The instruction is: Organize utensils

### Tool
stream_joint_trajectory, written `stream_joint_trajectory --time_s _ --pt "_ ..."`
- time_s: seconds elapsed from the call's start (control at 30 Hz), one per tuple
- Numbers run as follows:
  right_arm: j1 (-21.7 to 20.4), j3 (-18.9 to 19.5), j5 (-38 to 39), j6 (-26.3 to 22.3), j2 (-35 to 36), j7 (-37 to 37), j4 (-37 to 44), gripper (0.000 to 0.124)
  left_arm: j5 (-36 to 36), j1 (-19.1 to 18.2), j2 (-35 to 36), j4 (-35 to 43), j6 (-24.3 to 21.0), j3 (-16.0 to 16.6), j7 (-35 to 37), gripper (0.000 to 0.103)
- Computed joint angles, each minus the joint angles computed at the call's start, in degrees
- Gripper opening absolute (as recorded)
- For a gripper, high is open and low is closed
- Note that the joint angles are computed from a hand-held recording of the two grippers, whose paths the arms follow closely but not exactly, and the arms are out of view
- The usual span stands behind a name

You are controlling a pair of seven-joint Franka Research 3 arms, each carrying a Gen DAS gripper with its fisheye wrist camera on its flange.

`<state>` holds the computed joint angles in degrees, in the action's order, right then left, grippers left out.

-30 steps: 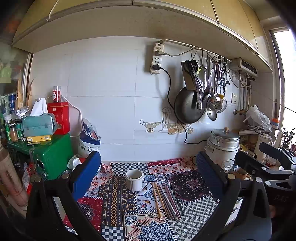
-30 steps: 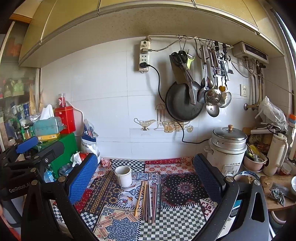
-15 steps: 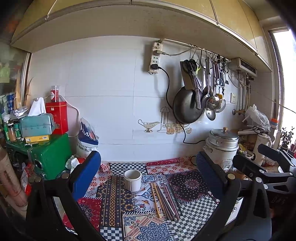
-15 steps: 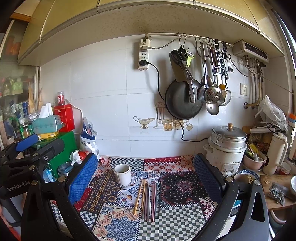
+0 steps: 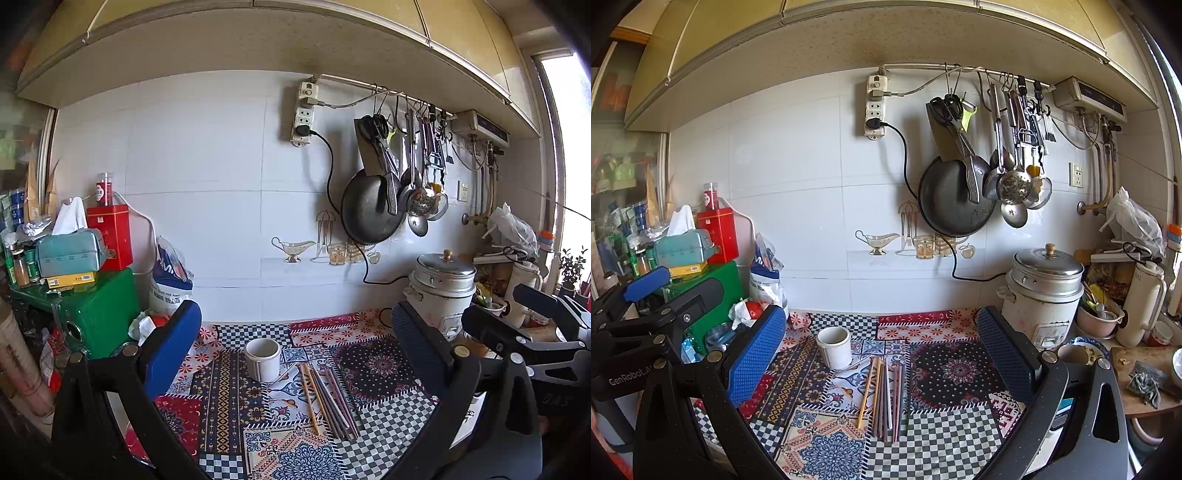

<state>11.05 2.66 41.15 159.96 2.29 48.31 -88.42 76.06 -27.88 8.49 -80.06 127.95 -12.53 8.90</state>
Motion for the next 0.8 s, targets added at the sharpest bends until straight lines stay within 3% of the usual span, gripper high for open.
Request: stream_joint_trajectory --time_s 0.8 --pt "0.0 0.5 -5.0 1.4 2.8 3.7 2.3 0.103 -2.1 1.8 0.9 0.8 3.1 1.5 0.5 0.103"
